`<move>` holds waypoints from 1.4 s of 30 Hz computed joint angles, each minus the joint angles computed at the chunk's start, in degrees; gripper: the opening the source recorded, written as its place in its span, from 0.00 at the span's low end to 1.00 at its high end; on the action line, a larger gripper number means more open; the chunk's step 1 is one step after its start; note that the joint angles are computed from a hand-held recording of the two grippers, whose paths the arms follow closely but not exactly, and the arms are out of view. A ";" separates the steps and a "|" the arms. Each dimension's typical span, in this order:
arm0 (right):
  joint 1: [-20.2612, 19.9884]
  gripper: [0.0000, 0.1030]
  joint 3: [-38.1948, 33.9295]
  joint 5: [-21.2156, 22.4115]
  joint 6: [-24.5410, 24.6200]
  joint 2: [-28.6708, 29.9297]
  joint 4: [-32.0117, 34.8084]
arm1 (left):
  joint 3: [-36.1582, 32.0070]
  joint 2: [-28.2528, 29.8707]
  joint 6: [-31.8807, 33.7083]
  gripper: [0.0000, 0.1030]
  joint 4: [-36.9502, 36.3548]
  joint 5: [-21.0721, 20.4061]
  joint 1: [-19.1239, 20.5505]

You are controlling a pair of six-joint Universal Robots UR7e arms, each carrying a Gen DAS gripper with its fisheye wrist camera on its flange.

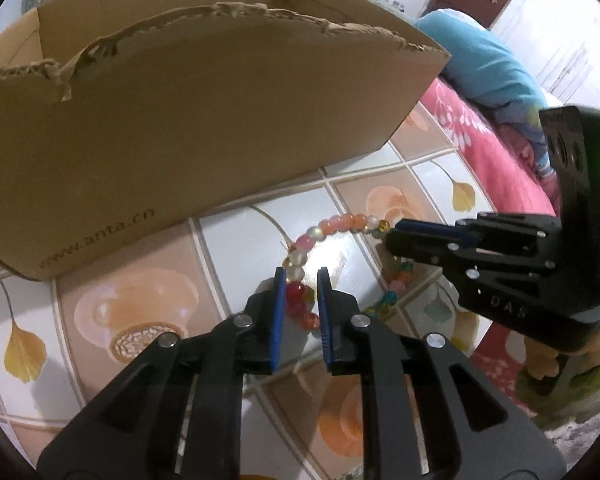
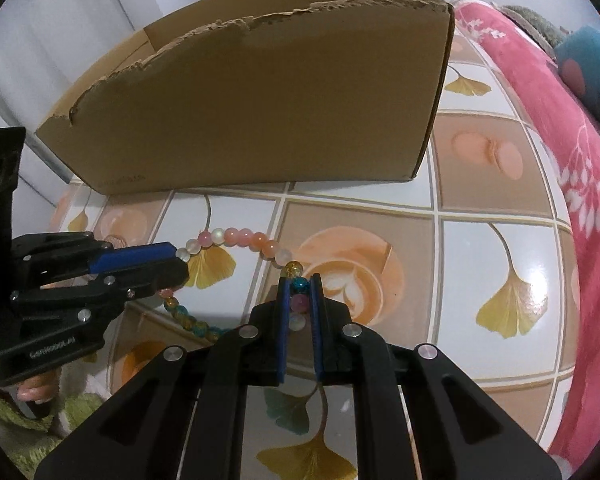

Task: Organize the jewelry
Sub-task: 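Grasp the bracelet with the left gripper while the right gripper grasps it too, then carry the bracelet over the box and open both grippers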

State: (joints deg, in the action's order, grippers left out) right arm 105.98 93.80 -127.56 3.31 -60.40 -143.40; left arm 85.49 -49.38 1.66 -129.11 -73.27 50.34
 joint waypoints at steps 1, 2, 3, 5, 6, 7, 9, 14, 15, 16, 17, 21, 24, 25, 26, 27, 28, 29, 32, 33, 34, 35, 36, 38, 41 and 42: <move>0.06 0.10 0.05 -0.26 0.48 -0.09 0.28 | -0.30 0.19 -0.11 0.15 0.16 -0.23 0.07; 0.05 0.10 0.04 -0.37 0.58 -0.17 0.45 | -0.65 0.38 -0.23 0.15 0.38 -0.48 0.21; 0.10 0.10 0.02 -0.59 0.46 -0.25 0.53 | -0.94 0.67 -0.32 0.15 0.38 -0.66 0.25; 0.21 0.10 -0.11 -1.16 0.13 0.06 0.24 | -1.14 1.01 0.01 0.15 -0.01 -0.63 0.30; 0.35 0.10 0.01 -1.60 -0.27 0.17 -0.11 | -1.07 1.05 0.15 0.15 -0.24 -0.37 0.22; 0.42 0.10 0.19 -1.80 -0.67 0.21 -0.59 | -0.72 1.01 0.49 0.15 -0.81 0.57 -0.06; 0.77 0.10 0.70 -2.38 -1.57 0.29 -1.61 | 0.17 1.07 2.13 0.11 -2.25 3.21 -0.84; 1.58 0.09 1.44 -3.30 -1.18 0.49 -3.56 | 3.81 0.78 7.21 0.08 -6.75 9.76 -3.57; 1.62 0.09 1.79 -3.22 -1.43 0.18 -4.28 | 4.23 0.48 7.60 0.08 -7.34 9.70 -3.76; 2.02 0.09 2.09 -3.34 -1.52 -0.28 -4.99 | 4.81 -0.13 7.82 0.08 -8.22 9.18 -4.03; 2.39 0.09 2.30 -3.56 -1.67 -0.63 -5.49 | 5.08 -0.64 7.92 0.08 -8.75 8.77 -4.27; 4.90 0.09 1.73 -3.83 -4.06 -1.81 -8.33 | 5.88 -3.45 9.30 0.08 -11.99 7.84 -5.72; 7.18 0.09 -0.72 -4.19 -9.04 -1.22 -11.92 | 5.49 -5.31 11.54 0.08 -14.63 6.98 -6.72; 7.67 0.09 -1.75 -4.26 -10.79 -0.87 -12.88 | 4.98 -5.81 12.64 0.08 -16.15 6.98 -7.12; 8.33 0.09 -3.11 -4.23 -13.47 -0.36 -14.56 | 4.21 -6.09 13.86 0.08 -17.55 7.00 -7.44; 8.82 0.09 -4.65 -4.05 -16.34 0.34 -16.36 | 3.17 -6.15 15.01 0.08 -18.74 6.61 -7.59; 9.15 0.09 -5.53 -3.91 -18.33 0.95 -17.77 | 2.13 -5.92 15.75 0.08 -19.37 6.52 -7.66; 9.36 0.09 -7.46 -3.55 -21.17 1.98 -18.82 | 0.75 -5.57 16.93 0.08 -20.27 6.52 -7.67; 8.39 0.09 -13.72 -2.04 -26.07 4.71 -17.26 | -4.66 -3.18 18.08 0.08 -18.71 5.64 -6.71; 7.72 0.09 -16.06 -1.00 -26.14 5.70 -15.01 | -6.48 -2.24 17.94 0.08 -17.19 5.43 -6.30; 6.83 0.09 -17.94 0.35 -25.73 6.35 -12.52 | -9.40 -0.69 17.42 0.08 -14.32 4.84 -5.42; 6.19 0.09 -19.64 1.24 -25.23 6.97 -10.16 | -12.66 1.06 15.96 0.08 -10.50 4.80 -4.50; 5.11 0.09 -22.37 2.42 -24.20 8.04 -5.99 | -15.17 2.20 14.82 0.08 -7.02 4.26 -3.75; 3.76 0.09 -25.10 3.81 -22.35 9.20 -0.49 | -22.15 5.92 11.27 0.08 2.47 2.34 -1.61; 1.68 0.09 -30.46 5.68 -19.00 11.77 9.75 | -29.49 10.05 8.31 0.08 12.59 1.30 0.68; 1.20 0.09 -31.57 6.15 -17.92 12.37 12.22 | -30.78 10.86 7.56 0.08 14.49 0.75 1.24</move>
